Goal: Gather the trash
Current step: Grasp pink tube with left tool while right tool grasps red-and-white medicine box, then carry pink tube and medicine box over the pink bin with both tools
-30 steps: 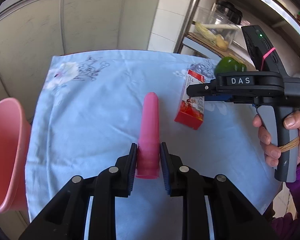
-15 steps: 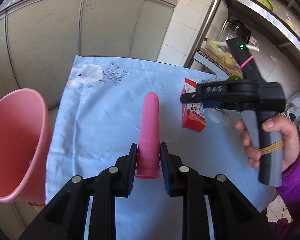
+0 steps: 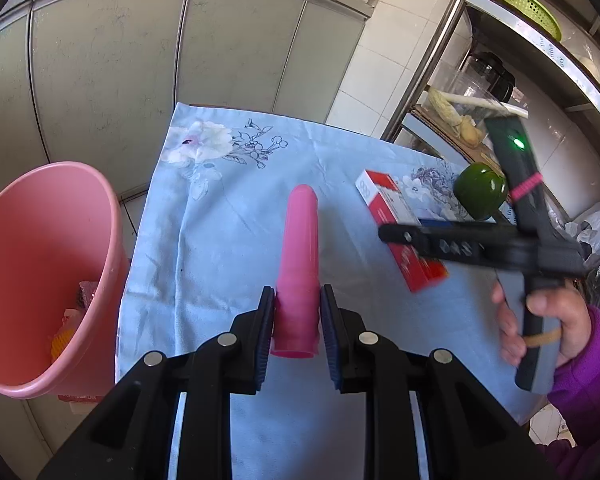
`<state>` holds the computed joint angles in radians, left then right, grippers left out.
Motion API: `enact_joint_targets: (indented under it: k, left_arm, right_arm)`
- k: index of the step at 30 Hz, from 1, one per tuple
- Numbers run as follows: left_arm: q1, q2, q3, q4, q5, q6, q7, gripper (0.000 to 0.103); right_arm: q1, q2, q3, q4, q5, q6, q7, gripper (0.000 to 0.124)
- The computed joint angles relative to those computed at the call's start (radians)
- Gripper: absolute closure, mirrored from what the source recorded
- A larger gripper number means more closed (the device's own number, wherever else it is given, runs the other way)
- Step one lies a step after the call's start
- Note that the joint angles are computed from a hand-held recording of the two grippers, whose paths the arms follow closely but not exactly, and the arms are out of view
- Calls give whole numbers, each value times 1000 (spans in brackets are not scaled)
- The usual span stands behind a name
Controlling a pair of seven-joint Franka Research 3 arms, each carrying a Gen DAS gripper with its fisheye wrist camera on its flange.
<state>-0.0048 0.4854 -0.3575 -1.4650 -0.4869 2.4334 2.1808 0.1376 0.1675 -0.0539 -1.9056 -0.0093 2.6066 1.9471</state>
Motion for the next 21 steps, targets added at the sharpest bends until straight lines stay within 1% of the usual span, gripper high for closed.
enact_joint_targets:
  k: [1,4,6,9,12,14,15,16,17,21]
  left_arm:
    - [0,1,0,0,1,-1,-1,81]
    - [-4,5,3,7,8,-5,-8,81]
    - [-5,7,2,8,10,-5,-12,81]
    - [-4,9,1,12,13,-7,-12,81]
    - [-8,8,2,10,18,0,-17,81]
    - [-11,8,5,9,25,9,-23,81]
    - [-12,8,5,9,27,12,-26,81]
    - [-11,7,4,8,28,14,-27,81]
    - [-9,5,3,6,28,16,-26,81]
    - [1,-8,-6,-11,12,37,-11,81]
  right_arm:
    - [-1,-14,4,-18,6,0,-17,77]
    - [5,-38,7,-40,-16,-17,-17,76]
    - [2,-54,11,-58,-4,-15,-21,73]
    - [0,-70,15,-78,3,-11,-13,73]
    - [9,-80,10,-92,-84,-9,54,73]
    - [11,-78,10,-93,-122,-9,77,73]
    - [13,-81,10,-98,-144,-4,94,74]
    - [13,-82,11,-100,-152,-2,99,81]
    - [12,-83,12,-101,-160,0,101,81]
    - [7,-98,19,-121,-142,50,82,83]
